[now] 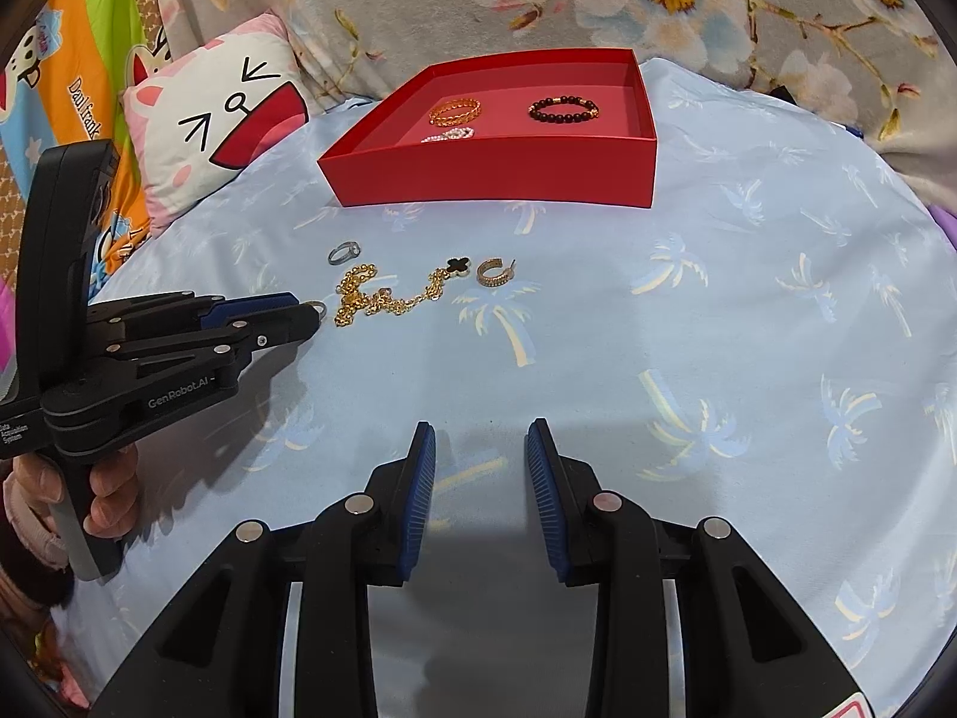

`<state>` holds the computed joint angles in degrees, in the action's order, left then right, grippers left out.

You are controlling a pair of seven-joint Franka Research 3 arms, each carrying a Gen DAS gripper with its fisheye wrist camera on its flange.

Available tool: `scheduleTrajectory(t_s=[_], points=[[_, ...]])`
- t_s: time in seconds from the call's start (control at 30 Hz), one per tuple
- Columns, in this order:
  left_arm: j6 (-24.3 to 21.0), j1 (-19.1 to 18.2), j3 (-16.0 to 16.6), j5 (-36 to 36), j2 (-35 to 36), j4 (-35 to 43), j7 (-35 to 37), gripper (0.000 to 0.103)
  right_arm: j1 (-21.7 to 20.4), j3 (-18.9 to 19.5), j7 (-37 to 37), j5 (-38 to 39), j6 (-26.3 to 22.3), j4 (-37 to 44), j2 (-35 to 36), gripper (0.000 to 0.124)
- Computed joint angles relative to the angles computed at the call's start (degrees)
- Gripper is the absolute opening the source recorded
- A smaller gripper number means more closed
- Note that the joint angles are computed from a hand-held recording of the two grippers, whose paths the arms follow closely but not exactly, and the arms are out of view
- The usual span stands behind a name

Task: Organize jewelry
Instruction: 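Grasp the gold ring with the dark red stone with the left gripper, then grasp the gold chain with the black clover charm with the right gripper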

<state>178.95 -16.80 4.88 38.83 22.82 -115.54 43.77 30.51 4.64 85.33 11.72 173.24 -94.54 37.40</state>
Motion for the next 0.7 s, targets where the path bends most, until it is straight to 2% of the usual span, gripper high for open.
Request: scheduleTrajectory(t_s=[0.07, 0.2, 0.23, 0.33, 0.4, 0.5, 0.57, 0.7], points=[[0.56, -1.11, 1.37, 0.62, -0.19, -0.30, -1.09, 0.018, 0.00, 0.01, 0.00, 0.06, -0.03, 0.08, 0.02, 0.032], [2.83, -9.47, 11.34, 6.63, -0.98, -1.46, -9.45, 0.018, -0.24, 0.23, -0.03, 0.33, 0.19, 0.54, 0.23, 0.032], [2.80, -10.78, 12.91, 8.07, -1.29, -1.74, -11.24, 0.018, -0.25, 0.18, 0.08, 0.41, 0.08, 1.04, 0.49, 0.032], [3.47, -11.32, 14.45, 11.35, -2.73, -3.04, -15.22, 0.018, 0.60, -0.92, 1.07, 0.11, -0.58, 3.40, 1.76, 0.032], [4.12, -15.36, 19.76, 16.49, -3.28, -3.45, -21.30, 0.018, 0.81, -1.11, 1.44, -0.16, -0.88, 5.19, 2.79, 0.032], [4.24, -20.36, 26.54, 24.30, -3.48, -3.52, -30.25, 0.018, 0.16, 0.62, 0.04, -0.51, -3.22, 9.93, 5.50, 0.032], [3.92, -20.97, 27.97, 27.78, -3.62, -3.50, -33.96, 0.018, 0.14, 1.57, -1.22, -0.75, -4.89, 12.87, 7.11, 0.032], [3.21, -17.89, 26.27, 30.19, -4.33, -3.81, -37.12, 0.018, 0.92, 2.54, -3.16, -0.93, -7.32, 18.47, 10.32, 0.032]])
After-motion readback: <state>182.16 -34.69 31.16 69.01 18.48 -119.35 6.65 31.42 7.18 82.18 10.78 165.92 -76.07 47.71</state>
